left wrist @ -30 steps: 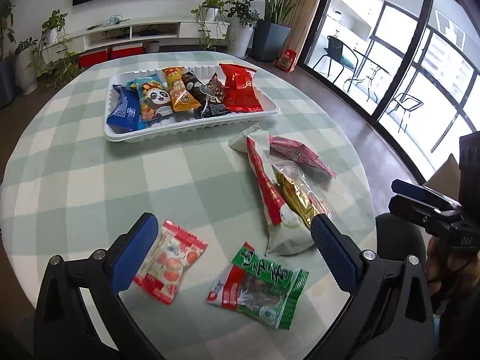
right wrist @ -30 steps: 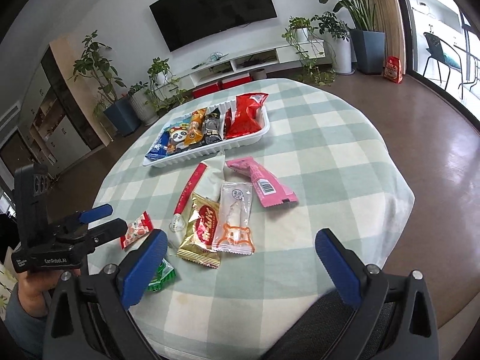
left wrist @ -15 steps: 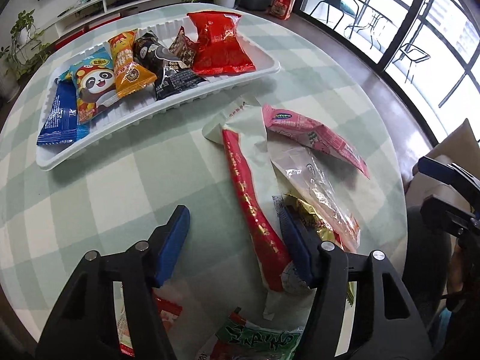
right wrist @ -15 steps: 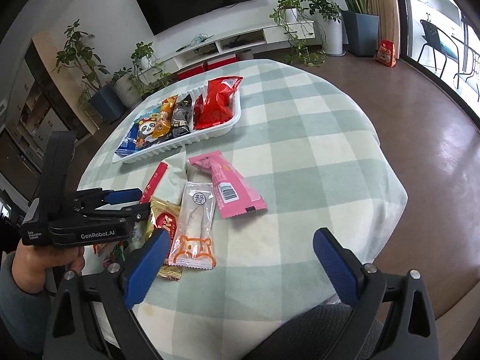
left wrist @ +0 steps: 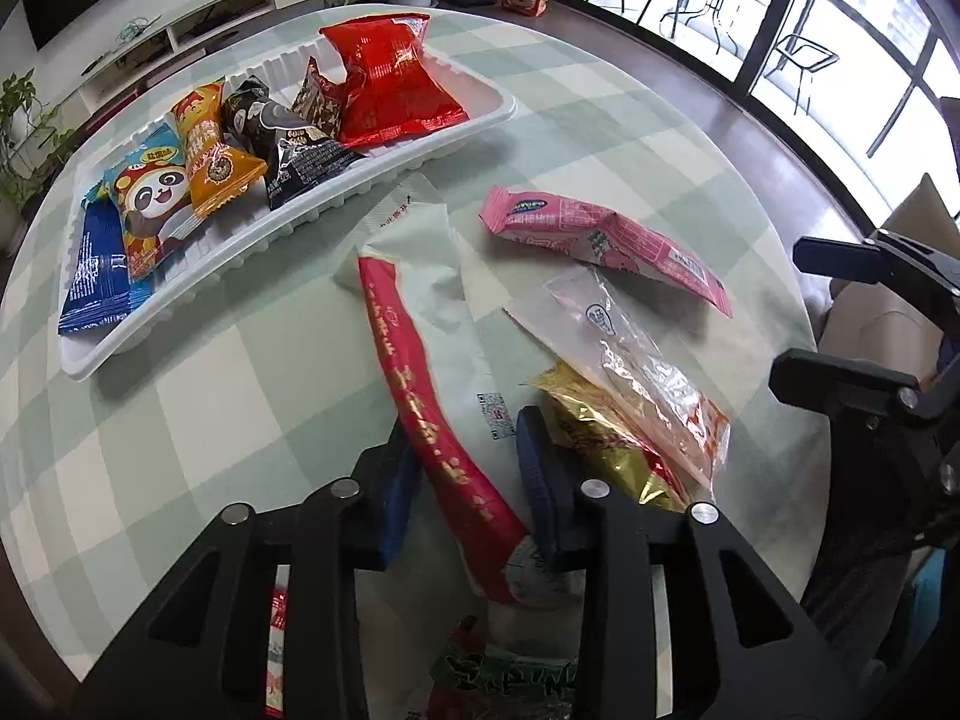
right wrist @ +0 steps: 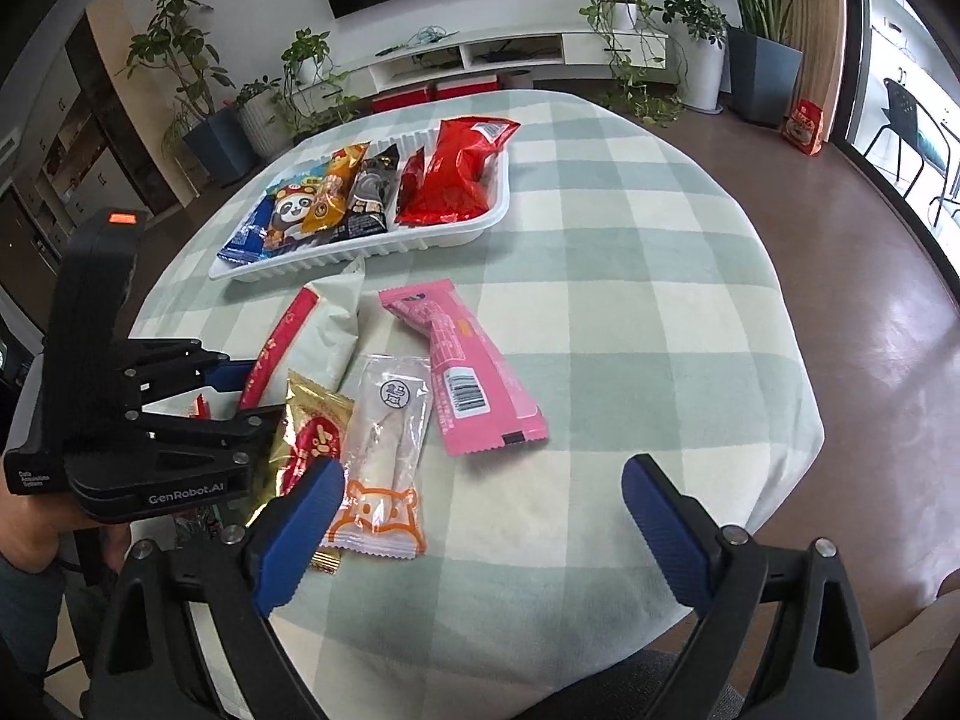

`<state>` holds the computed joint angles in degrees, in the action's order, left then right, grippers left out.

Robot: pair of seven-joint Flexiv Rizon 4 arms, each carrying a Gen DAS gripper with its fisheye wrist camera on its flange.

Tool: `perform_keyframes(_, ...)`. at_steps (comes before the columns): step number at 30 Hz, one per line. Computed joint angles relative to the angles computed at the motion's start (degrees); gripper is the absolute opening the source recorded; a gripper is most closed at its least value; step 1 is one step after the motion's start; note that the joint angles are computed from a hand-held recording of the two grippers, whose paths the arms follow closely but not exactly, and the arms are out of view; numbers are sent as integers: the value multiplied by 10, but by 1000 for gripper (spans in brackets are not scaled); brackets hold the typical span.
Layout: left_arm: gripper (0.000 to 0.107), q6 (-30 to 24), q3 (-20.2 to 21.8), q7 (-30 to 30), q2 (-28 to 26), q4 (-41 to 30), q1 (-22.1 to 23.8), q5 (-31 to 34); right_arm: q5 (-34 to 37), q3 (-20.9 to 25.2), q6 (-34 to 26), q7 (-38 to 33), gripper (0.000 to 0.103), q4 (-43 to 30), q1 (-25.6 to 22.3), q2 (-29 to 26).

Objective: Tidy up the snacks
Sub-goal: 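Grasp the white-and-red bag with the left tool while the right tool grasps the pink bar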

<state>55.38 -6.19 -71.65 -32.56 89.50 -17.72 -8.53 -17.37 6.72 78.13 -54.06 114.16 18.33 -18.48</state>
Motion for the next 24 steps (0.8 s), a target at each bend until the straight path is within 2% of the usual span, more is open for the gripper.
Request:
perform_keyframes(7,21,13,-5,39,32,48,10,2,17,18,-41,-52,95,-32,-9,-16)
perform_keyframes(8,17,21,-3,39,35,53,9,5,21,21,-47,-62,93,-39,-11,-20)
perform_keyframes(11,16,44,3,40,41,65,10,11,29,25,-70,-88,87,-63,-13,-34)
perform_keyframes(14,16,48,-3,46,43,73,22,-7,22,17,-99,-106,79,-90,-7,-50)
perform_keyframes(16,15,53,-3,48,46,80,26,-12,19,15,-109,-119,78,-105,-6,-60)
perform_keyframes(20,15,67,-18,61,55,100,44,-46,41,25,-147,-152,69,-145,-13,-85)
perform_keyframes(24,15,75,-32,78,60,118,59,-84,75,38,-167,-186,67,-177,-23,-103)
